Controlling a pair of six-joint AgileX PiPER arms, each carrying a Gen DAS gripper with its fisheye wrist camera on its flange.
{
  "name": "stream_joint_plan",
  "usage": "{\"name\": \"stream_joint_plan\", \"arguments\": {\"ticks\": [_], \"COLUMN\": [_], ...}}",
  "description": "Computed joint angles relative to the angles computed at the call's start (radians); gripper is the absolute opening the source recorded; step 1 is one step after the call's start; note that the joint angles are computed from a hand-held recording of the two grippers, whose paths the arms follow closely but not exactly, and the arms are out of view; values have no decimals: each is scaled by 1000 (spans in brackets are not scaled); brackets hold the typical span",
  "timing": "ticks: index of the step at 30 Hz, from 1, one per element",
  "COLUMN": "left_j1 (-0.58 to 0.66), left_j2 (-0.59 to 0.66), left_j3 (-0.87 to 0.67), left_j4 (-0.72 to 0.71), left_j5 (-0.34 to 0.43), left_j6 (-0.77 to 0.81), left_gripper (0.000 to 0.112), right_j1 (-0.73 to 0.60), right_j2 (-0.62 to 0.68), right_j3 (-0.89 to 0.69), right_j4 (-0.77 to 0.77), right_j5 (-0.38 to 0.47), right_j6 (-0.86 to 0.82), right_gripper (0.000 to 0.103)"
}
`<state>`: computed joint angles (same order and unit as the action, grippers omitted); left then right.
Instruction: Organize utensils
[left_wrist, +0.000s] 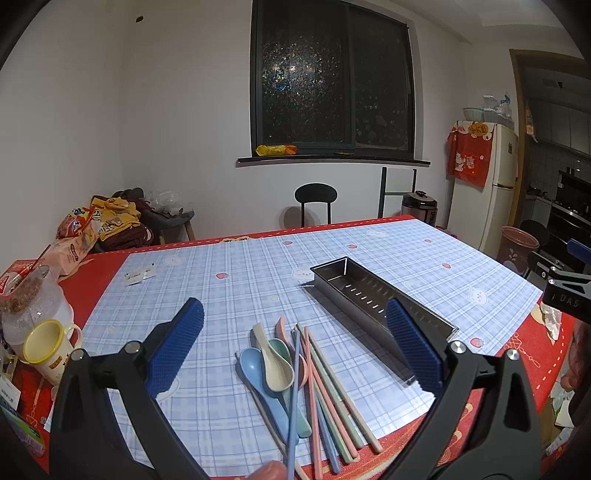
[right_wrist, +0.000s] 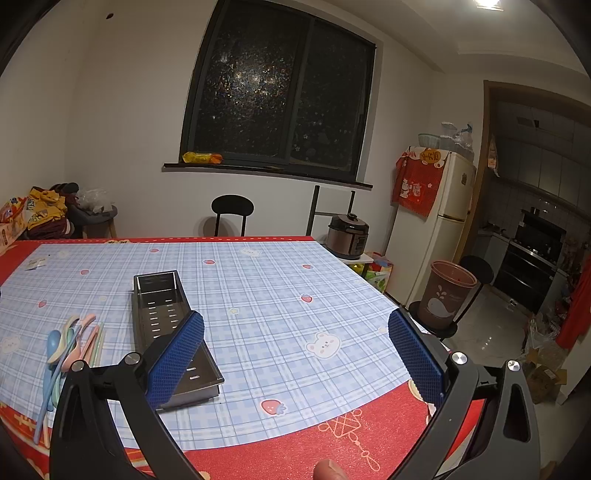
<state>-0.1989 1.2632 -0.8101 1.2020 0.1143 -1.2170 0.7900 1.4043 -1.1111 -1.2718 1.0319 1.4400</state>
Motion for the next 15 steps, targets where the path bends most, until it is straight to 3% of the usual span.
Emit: {"name": "stream_joint_plan", "arguments": {"ticks": [3, 7, 15], "left_j1": [-3, 5, 10], "left_j2": [0, -3, 0], "left_j3": [4, 1, -2], "left_j4": [45, -68, -102], "left_j5": [3, -5, -10], "left_j6": [-46, 65, 100], "left_gripper": [97, 97, 97], "right_j1": [-4, -9, -9], "right_j2": [-2, -5, -7], "right_j3": [-1, 2, 0], "right_j4": [4, 8, 12], "right_j5": [-4, -4, 0], "right_j6": [-7, -9, -14], "right_gripper": [98, 98, 98]}}
